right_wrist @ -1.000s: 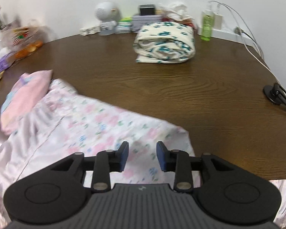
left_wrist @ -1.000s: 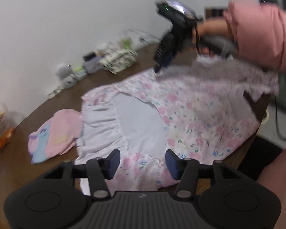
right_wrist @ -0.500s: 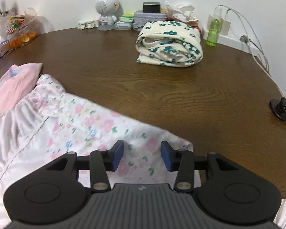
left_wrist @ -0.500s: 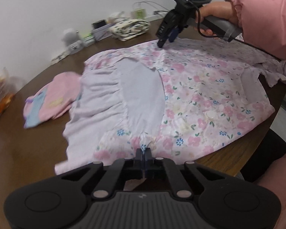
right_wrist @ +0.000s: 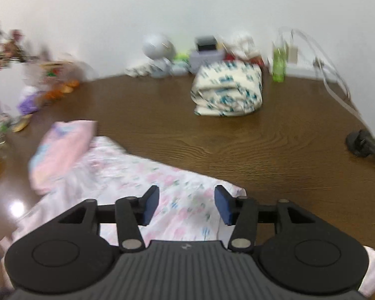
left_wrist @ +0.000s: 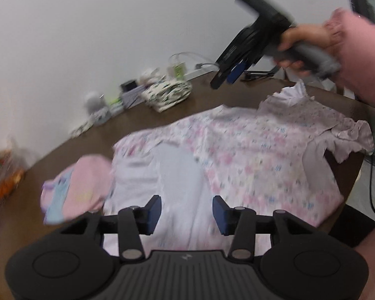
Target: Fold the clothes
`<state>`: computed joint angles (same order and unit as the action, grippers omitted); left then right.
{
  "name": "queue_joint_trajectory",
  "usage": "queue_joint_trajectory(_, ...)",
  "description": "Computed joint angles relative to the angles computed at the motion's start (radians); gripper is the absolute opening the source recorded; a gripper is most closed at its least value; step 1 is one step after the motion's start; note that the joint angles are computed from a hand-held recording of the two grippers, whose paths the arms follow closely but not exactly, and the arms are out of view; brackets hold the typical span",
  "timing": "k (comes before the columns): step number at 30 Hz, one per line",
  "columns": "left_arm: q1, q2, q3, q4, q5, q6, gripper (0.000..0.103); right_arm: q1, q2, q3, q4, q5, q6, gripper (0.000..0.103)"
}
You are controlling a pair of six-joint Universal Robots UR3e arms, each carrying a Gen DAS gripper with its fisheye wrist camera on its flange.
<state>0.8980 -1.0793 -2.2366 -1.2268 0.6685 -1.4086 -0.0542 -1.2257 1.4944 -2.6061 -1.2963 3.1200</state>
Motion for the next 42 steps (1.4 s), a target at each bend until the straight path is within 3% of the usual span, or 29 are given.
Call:
queue_joint_trajectory(3,-0.184,-0.160,0.009,0.306,0.050,-0.186,0.042,-0.035,-0.243,0.212,0.000,0.001,-0.108,0.063)
queue_joint_trajectory(5,-0.310,-0.283,0.026,0.501,0.109,-0.295,0.033,-0.062,-0.388,0.337,0.031,-0.015,-0.178,0.064)
queue_joint_trajectory(7,-0.399,-0.384,0.026,0.669,0.153,-0.375,0.016,-0.084,-0.513,0.464,0.050,-0.055,-0.233,0.064)
queue_joint_trajectory(9,-0.465,-0.464,0.030,0.773,0.191,-0.437,0.015,-0.101,-0.608,0.584,0.061,-0.095,-0.252,0.061)
queue_joint_trajectory(14,-0.542,-0.592,-0.027,1.042,0.239,-0.458,0.013,-0.257,-0.874,0.920,0.072,-0.062,-0.280,0.046)
queue_joint_trajectory(16,-0.571,-0.638,-0.028,1.114,0.278,-0.461,0.007,-0.324,-0.948,1.022,0.066,-0.024,-0.309,0.041)
queue_joint_trajectory(22,-0.639,-0.683,-0.014,1.208,0.360,-0.519,0.001,-0.364,-0.847,1.105,-0.127,0.003,-0.321,0.043)
queue_joint_trajectory(25,-0.710,-0.741,0.030,1.282,0.447,-0.633,0.000,-0.375,-0.784,1.096,-0.187,0.011,-0.343,0.043)
queue_joint_trajectory(32,-0.872,-0.894,0.201,1.347,0.613,-0.890,0.000,-0.489,-0.633,0.955,-0.136,0.089,-0.479,0.044)
queue_joint_trajectory(34,-0.898,-0.907,0.239,1.323,0.641,-0.945,0.000,-0.525,-0.587,0.912,-0.123,0.106,-0.520,0.052)
queue_joint_trajectory(36,-0.893,-0.888,0.245,1.282,0.631,-0.991,0.004,-0.558,-0.540,0.862,-0.096,0.126,-0.531,0.054)
queue_joint_trajectory(39,-0.827,-0.809,0.189,1.242,0.533,-1.031,0.034,-0.600,-0.534,0.827,-0.031,0.168,-0.528,0.053)
queue_joint_trajectory(42,-0.710,-0.669,0.073,1.209,0.443,-0.965,0.035,-0.723,-0.701,0.895,0.127,0.333,-0.554,0.053)
